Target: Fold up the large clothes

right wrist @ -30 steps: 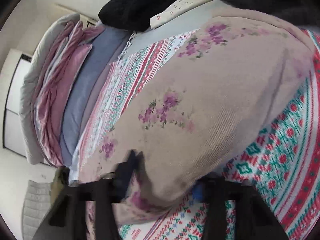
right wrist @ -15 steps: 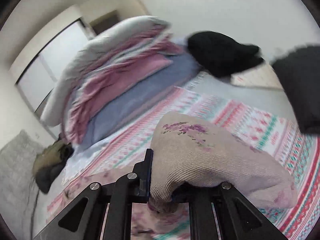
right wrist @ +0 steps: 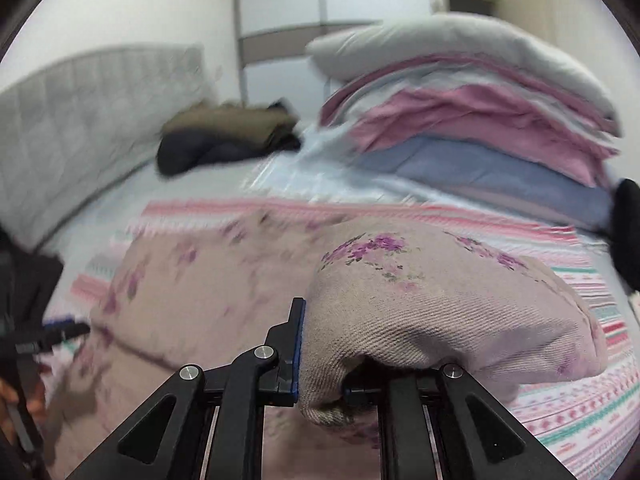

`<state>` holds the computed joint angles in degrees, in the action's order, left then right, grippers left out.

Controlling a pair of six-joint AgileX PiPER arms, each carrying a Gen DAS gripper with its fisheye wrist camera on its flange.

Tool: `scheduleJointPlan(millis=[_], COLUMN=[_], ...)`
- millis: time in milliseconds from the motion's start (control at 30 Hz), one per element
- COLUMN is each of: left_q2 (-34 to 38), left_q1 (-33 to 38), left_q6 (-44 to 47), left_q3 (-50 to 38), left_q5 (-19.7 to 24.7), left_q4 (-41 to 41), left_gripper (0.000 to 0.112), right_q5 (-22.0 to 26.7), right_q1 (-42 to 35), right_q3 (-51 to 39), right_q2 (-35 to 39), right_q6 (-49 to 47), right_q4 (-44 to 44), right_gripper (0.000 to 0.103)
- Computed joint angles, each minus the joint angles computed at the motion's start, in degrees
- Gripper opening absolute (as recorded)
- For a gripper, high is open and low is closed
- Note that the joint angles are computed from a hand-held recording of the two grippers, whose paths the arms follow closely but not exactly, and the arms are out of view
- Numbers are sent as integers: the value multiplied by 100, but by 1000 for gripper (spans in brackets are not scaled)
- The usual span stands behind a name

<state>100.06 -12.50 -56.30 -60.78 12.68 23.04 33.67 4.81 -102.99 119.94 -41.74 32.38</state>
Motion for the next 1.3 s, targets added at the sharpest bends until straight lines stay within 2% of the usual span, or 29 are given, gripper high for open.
scheduleJointPlan(millis=[100, 167, 267, 300, 333, 400, 467, 533, 600, 633, 700, 767, 900, 1000, 1200, 1300], left_q2=[8, 31, 71, 82, 84, 68, 4, -33, 28, 67, 92, 201, 789, 1439, 2896, 3416], left_q1=[-11, 3, 34, 23, -5, -47, -128, -273, -482, -605, -784, -967, -1588, -2085, -2753, -2776], left_q6=[-109, -12, 216, 103, -85, -323, -588, -945, -1296, -1373, -1322, -979, -313, 437, 1621, 2310], left_q3=[-3, -11, -44, -61, -79, -88, -79, -141, -350, -488, -657, -931, -1945, -2985, -5474, -6297], left_q5=[76, 91, 136, 173, 241, 308, 388, 609, 1106, 1380, 1515, 1537, 1933, 2247, 3199, 3146], left_q4=[176, 100, -89, 29, 226, 487, 811, 1323, 1857, 2008, 1998, 1713, 1370, 984, 594, 148], left_gripper=[102, 102, 102, 102, 102, 102, 102, 102, 102, 102, 102, 102, 102, 102, 102, 102], right_q5=[267, 191, -411, -448, -273, 210, 698, 887, 810, 747, 833, 946, 1009, 1104, 1133, 1249], right_q1=[471, 690, 775, 747, 648, 430, 176, -65, -180, -328, -645, -917, -1507, -1897, -2332, -2575], right_q3=[-281, -316, 179, 243, 207, 102, 130, 522, 931, 1215, 1476, 1506, 1340, 1143, 771, 694], right_q2=[609, 918, 956, 930, 918, 889, 786, 503, 172, 9, -147, -129, -26, 165, 401, 479], right_q6=[603, 975, 952, 845, 607, 209, -173, -590, -823, -1100, -1488, -1707, -1468, -1268, -799, -768], right_q4=[-891, -1398, -1381, -1186, -762, -34, 680, 1259, 1554, 1852, 2351, 2734, 3044, 3248, 3149, 3341], right_gripper=[16, 18, 19, 25, 29, 55, 70, 71, 72, 72, 72, 72, 72, 72, 72, 72])
